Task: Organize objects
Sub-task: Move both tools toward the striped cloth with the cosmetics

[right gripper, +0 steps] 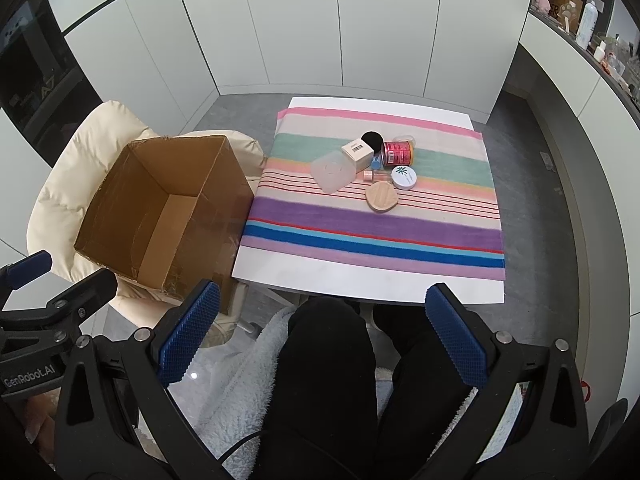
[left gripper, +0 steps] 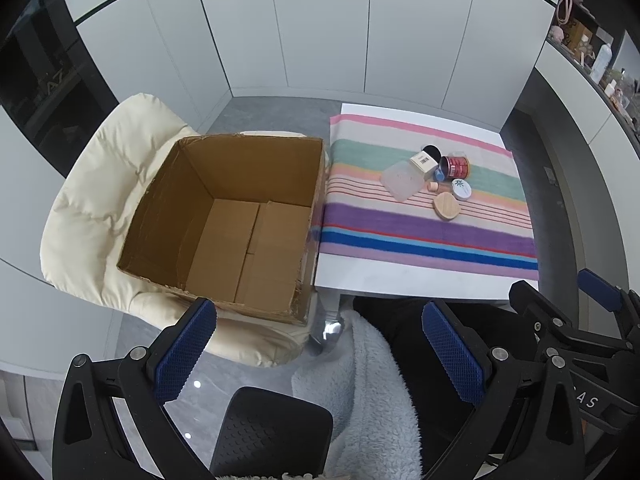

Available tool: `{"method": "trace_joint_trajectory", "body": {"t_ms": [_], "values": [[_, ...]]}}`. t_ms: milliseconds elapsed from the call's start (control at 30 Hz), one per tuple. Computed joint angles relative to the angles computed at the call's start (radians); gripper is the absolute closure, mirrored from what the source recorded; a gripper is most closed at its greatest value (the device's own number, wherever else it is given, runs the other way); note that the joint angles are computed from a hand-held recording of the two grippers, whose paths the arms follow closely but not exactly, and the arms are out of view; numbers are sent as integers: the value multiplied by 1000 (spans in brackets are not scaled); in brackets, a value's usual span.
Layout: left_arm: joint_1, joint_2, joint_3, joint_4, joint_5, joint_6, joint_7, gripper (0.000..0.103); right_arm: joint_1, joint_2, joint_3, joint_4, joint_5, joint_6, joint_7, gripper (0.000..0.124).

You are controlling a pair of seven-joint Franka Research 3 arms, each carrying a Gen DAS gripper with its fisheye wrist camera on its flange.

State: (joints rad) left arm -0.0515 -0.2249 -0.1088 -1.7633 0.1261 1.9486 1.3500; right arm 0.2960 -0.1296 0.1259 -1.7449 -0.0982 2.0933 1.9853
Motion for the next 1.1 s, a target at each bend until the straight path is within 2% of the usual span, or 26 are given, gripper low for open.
{"method": "trace_joint_trajectory", "body": {"t_ms": [400, 633, 1100], "values": [[-5, -7, -11, -9, 21, 10, -25, 0, -5, 2, -4, -2, 1, 8, -2, 21], [-19, 3, -7, -4, -41, 2, -27, 0, -16, -10, -15, -21, 18, 24, -6, 21], [-57, 10, -54, -14, 35, 22, -101, 0, -103, -99, -50, -145, 51, 65, -12, 21]]}}
